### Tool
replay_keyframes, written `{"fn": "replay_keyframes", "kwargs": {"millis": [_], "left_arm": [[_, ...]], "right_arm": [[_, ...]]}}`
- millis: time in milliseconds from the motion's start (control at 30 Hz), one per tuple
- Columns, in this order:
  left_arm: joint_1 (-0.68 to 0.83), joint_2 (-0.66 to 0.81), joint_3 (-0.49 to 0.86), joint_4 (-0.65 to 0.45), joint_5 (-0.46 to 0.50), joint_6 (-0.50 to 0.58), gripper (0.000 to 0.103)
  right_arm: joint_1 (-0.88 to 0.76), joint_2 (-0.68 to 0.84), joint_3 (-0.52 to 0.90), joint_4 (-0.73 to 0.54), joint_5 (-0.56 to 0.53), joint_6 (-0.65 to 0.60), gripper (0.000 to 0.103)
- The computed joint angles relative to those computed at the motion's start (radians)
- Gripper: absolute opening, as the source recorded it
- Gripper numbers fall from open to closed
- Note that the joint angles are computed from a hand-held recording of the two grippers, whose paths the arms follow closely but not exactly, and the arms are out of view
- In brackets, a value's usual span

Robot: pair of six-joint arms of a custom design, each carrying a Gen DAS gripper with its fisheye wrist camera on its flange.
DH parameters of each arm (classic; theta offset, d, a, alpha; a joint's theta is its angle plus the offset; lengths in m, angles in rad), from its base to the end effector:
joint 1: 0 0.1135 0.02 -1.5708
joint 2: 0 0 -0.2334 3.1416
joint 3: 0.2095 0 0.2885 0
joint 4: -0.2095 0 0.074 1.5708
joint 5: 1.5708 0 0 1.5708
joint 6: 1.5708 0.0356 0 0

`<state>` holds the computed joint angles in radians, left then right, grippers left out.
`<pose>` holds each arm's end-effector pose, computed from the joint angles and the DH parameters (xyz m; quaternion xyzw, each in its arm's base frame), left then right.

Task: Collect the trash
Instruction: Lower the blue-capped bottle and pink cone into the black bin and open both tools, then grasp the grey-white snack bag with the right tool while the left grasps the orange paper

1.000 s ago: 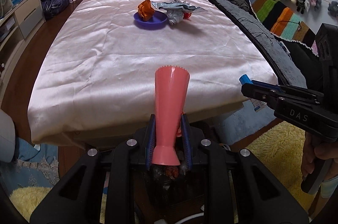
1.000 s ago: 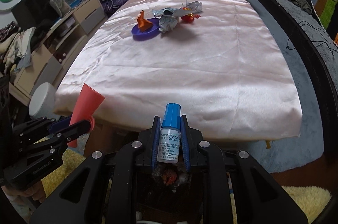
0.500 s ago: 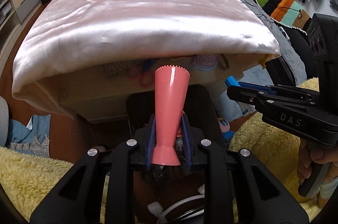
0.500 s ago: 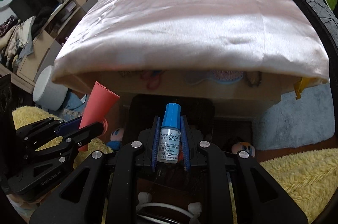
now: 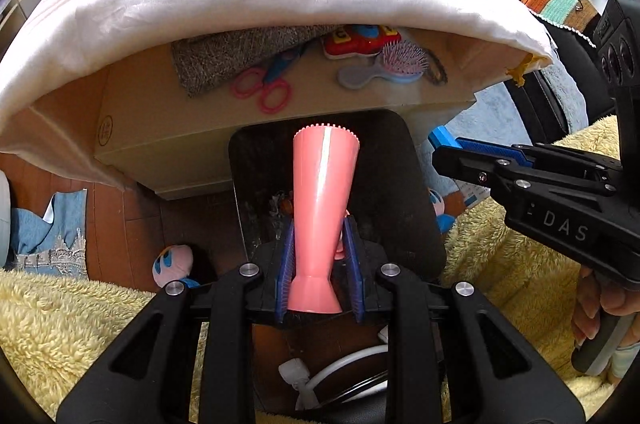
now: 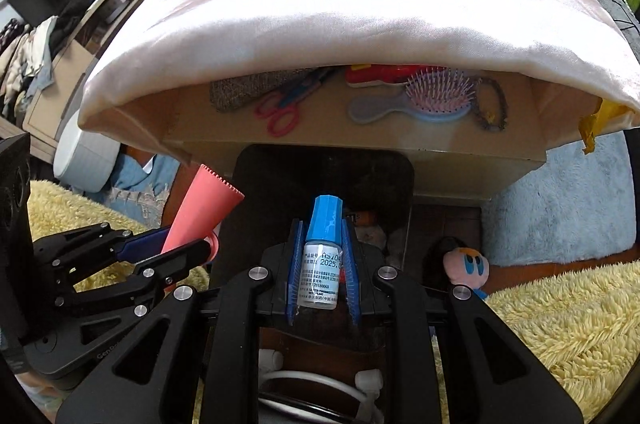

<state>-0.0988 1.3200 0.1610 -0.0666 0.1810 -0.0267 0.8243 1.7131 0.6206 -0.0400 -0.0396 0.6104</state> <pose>0.1655 -0.0228 0.0024 0.0509 0.9799 -0.0996 0.1651 0.1910 0.2085 0.0224 -0.1084 0.9699 0.1574 0.1511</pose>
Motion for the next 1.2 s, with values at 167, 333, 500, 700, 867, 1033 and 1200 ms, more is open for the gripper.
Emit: {"fn": "replay_keyframes", "kwargs": {"millis": [167,333,500,700,867,1033,1200], "left_arm": [[-0.002,0.028,0.006,0.012,-0.002,-0.005,0.037],[0.019,0.021,0.009,0.002,-0.002,-0.007,0.050],[0.025,-0.083,-0.007,-0.063,-0.026,-0.002,0.065],[0.027,-0.303,-0.027,-0.214,-0.052,0.016,0.085],[0.063,-0.411,-0.002,-0.315,-0.053,0.044,0.094],[0.100,-0.432,0.047,-0.349,-0.046,0.065,0.095],[0.136,-0.374,0.129,-0.345,-0.047,0.092,0.095]], "right_arm": [[-0.020,0.029,0.016,0.000,-0.012,0.001,0.024],[-0.032,0.038,0.010,0.017,-0.019,0.011,0.041],[-0.057,-0.018,-0.017,0.016,-0.006,0.021,0.067],[-0.074,-0.143,-0.066,-0.002,0.041,0.026,0.095],[-0.127,-0.251,-0.082,-0.048,0.048,-0.013,0.096],[-0.198,-0.322,-0.056,-0.105,0.047,-0.055,0.096],[-0.271,-0.295,0.025,-0.152,0.045,-0.113,0.096]]}}
